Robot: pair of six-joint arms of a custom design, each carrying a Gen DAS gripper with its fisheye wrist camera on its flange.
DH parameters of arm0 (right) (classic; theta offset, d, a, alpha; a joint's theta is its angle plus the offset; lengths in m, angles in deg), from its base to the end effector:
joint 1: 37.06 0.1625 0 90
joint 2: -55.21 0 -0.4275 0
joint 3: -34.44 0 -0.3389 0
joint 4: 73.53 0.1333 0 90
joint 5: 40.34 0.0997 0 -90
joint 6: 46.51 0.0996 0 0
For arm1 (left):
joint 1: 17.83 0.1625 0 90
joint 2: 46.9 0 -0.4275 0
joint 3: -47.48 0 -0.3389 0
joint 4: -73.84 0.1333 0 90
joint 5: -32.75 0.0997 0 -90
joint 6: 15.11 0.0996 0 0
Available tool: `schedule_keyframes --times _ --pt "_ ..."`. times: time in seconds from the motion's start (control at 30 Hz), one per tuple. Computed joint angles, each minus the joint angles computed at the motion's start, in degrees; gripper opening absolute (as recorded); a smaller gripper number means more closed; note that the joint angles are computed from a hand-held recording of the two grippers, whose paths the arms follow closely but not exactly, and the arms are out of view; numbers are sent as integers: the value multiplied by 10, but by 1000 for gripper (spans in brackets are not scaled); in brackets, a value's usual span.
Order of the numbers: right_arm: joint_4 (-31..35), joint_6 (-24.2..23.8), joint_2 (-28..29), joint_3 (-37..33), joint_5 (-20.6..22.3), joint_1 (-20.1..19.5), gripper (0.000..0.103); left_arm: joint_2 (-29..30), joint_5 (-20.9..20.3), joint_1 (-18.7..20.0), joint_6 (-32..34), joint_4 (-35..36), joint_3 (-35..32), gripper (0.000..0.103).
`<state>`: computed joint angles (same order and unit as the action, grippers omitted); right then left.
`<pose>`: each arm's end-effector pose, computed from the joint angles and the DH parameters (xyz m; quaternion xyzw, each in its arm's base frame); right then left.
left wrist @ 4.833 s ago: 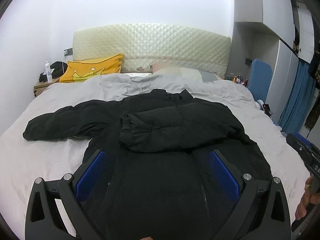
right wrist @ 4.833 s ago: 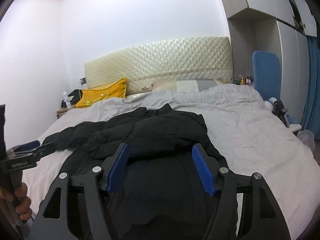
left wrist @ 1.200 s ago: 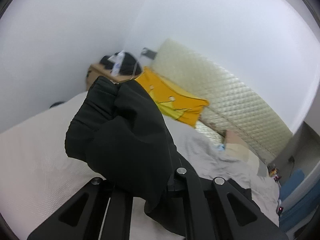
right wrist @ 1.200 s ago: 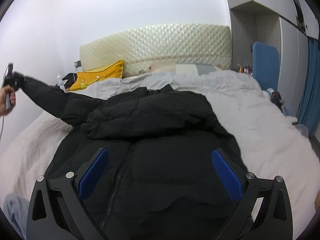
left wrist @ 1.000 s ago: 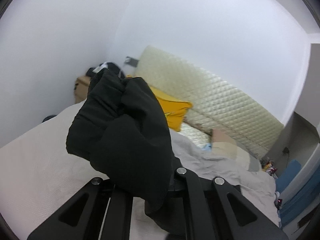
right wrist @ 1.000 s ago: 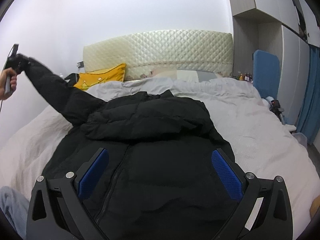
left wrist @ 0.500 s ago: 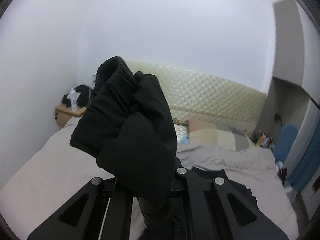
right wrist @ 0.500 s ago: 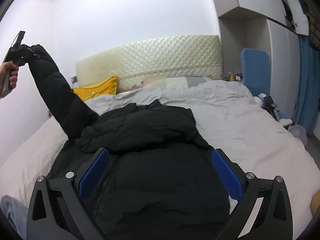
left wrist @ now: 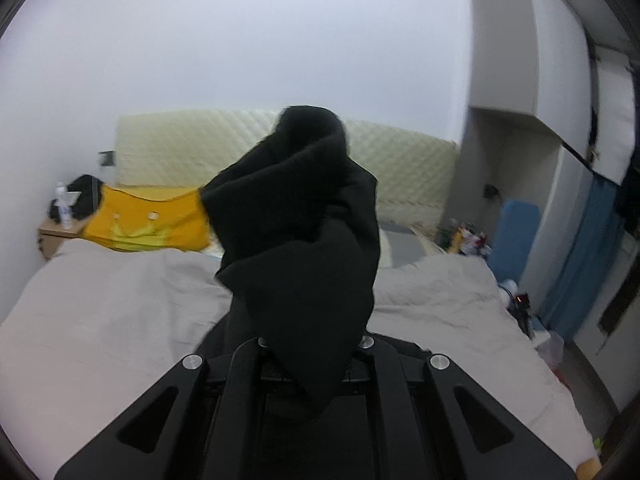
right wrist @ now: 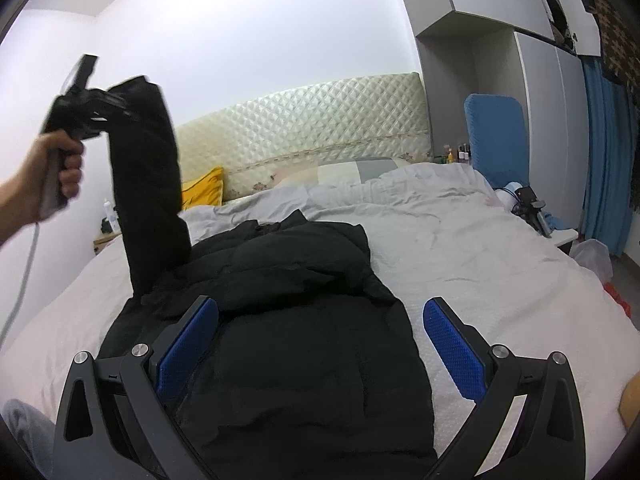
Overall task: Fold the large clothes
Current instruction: 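Lift the sleeve with the left gripper and fold it over the jacket body, then release the sleeve from the left gripper and withdraw it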
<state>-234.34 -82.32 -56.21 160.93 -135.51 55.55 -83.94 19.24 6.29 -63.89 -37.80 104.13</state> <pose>0.1383 -0.3032 0.4989 0.2707 -0.8409 0.4361 0.1716 -0.6005 -0.5210 0.2866 0.1059 0.7782 -0.5285 0.3224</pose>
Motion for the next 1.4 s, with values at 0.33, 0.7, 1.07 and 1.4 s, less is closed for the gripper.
schedule_keyframes --times 0.33,0.7,1.07,1.4 --pt "-9 8 12 -8 6 -17 103 149 -79 50 197 -229 -51 7" --pt "-24 23 46 -3 1 -38 103 236 -143 102 201 -276 -59 8" --pt "-30 31 79 -7 -2 -60 103 290 -148 127 229 -164 -122 45" --pt "-51 36 73 -4 -4 -57 103 210 -188 97 158 -140 -39 85"
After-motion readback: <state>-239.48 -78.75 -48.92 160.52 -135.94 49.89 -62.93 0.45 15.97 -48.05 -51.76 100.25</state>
